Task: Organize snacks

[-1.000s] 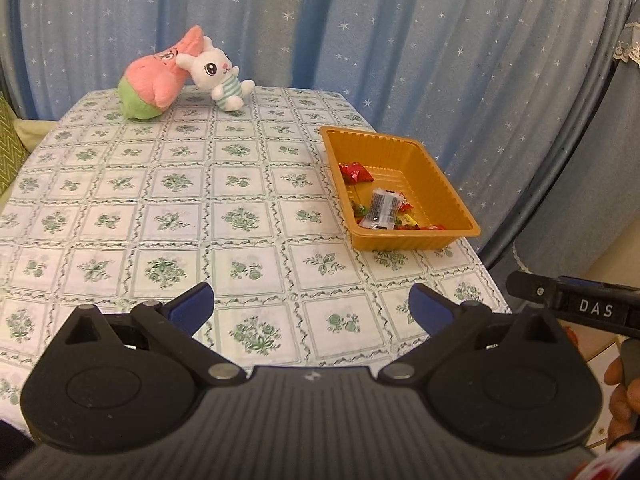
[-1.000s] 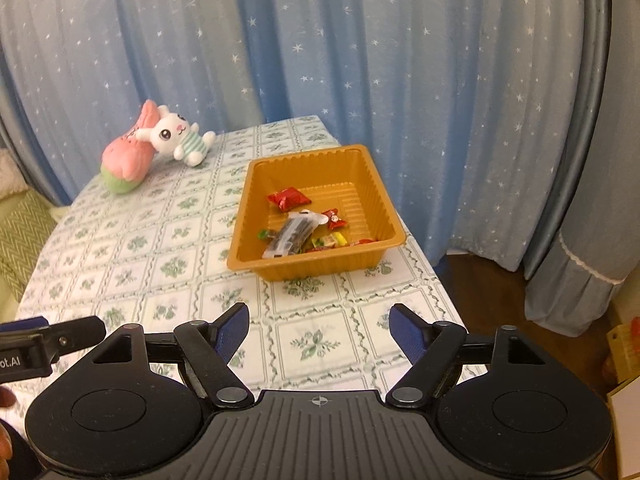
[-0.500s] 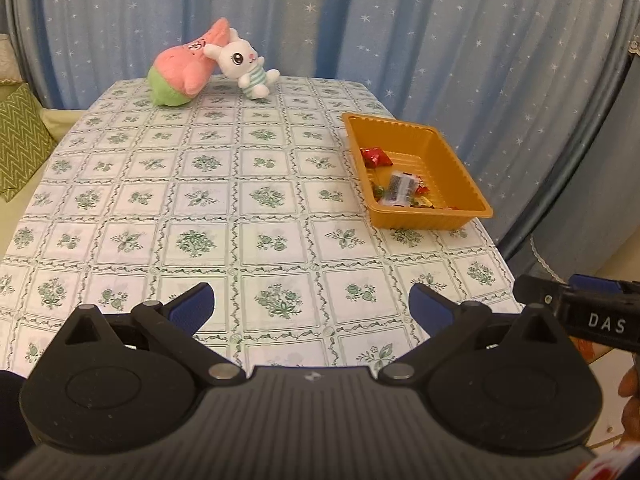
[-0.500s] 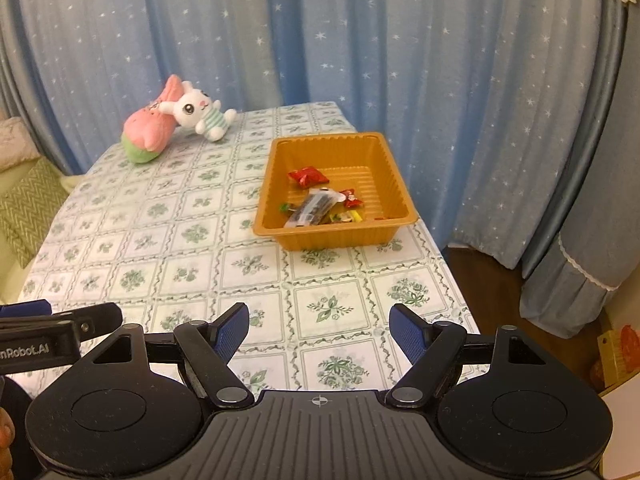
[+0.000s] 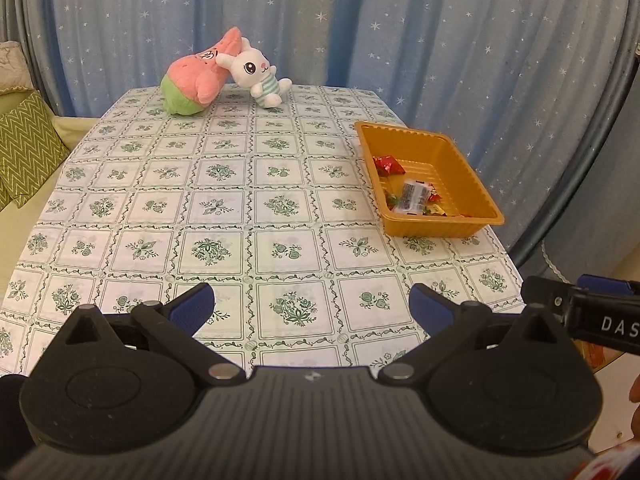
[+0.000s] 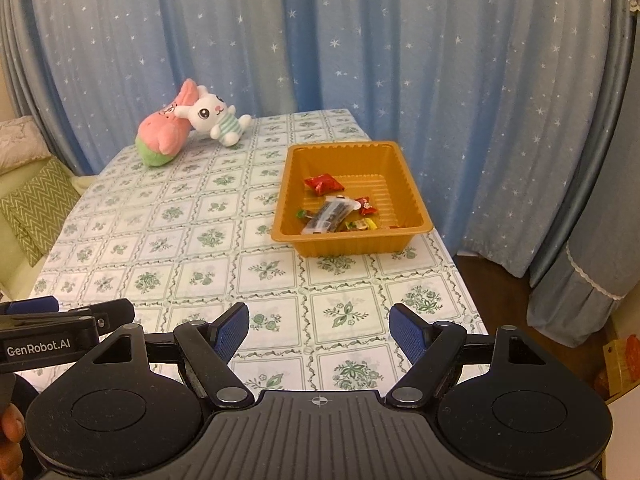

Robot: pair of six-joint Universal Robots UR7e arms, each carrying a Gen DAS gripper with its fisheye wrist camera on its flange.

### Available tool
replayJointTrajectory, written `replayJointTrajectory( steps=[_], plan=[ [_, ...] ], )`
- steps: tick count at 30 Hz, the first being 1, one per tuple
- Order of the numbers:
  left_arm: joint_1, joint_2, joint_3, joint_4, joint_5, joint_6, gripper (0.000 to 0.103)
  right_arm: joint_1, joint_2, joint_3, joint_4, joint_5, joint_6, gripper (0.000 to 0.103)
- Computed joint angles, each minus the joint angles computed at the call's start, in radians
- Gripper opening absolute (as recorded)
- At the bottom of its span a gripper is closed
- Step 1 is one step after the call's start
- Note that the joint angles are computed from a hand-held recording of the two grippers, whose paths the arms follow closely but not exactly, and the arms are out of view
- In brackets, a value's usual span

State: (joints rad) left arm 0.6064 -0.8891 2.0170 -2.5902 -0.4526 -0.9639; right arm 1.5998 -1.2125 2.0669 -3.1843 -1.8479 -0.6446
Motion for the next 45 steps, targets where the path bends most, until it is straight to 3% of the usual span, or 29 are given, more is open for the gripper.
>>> replayJointTrajectory(
  steps=[45],
  plan=[
    [-0.006,0.007,-0.003,-0.006,0.001,0.017,0.103,-0.006,-0.003,0.0,-0.003,0.004,0.007,0.077]
  ],
)
